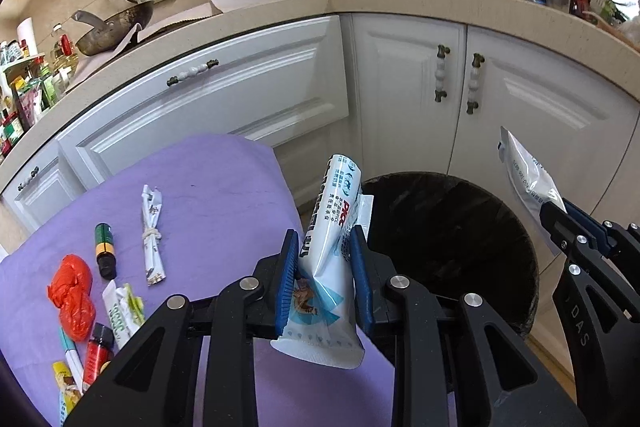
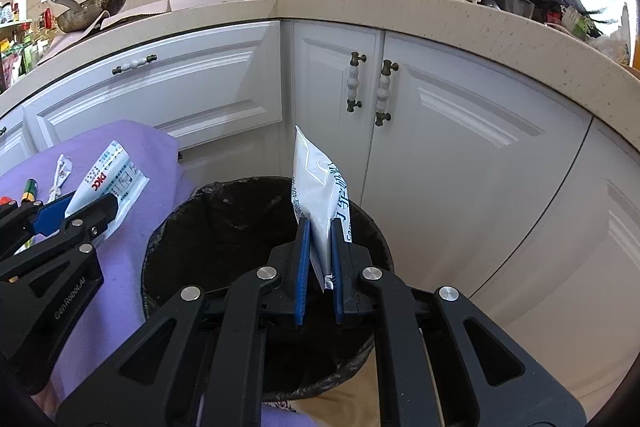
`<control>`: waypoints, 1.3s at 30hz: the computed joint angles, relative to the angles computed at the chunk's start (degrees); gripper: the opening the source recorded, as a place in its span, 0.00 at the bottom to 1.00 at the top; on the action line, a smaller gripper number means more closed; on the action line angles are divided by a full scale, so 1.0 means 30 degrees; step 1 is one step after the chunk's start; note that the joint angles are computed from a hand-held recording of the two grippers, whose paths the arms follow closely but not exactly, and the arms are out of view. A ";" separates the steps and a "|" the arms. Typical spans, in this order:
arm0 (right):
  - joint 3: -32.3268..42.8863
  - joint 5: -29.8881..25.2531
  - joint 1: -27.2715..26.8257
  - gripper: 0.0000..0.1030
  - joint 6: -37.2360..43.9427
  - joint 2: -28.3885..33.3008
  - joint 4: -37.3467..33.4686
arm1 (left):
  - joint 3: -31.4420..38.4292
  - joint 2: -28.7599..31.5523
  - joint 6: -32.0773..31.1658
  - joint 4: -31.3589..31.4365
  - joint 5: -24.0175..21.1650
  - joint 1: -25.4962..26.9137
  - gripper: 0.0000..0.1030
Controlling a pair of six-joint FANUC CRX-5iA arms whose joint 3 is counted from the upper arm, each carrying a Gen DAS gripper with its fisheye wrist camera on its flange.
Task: Collect trash
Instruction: 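Carry both tubes over the black bin and open both grippers to drop them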
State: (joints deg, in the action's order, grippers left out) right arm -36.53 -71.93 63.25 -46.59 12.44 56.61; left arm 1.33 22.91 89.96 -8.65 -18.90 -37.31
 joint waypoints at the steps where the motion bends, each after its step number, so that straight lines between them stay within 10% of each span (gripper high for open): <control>1: -0.0043 0.0096 -0.0128 0.11 0.0035 -0.0004 0.0042 | 0.0255 0.0129 0.0463 -0.0479 -0.0143 -0.0096 0.27; 9: -0.0191 0.0918 -0.0788 0.26 0.0049 0.0197 -0.0150 | 0.1365 0.0651 0.1878 -0.1841 -0.1121 -0.0422 0.51; 39: 0.3929 -0.0477 0.2665 0.77 0.0390 0.2409 0.0100 | -0.5589 -0.5809 0.1704 -0.1406 0.0420 0.3836 0.53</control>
State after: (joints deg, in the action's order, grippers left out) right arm -24.75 -73.36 71.25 -45.42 19.66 56.91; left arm -15.44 5.48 95.08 -12.87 -17.64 -25.80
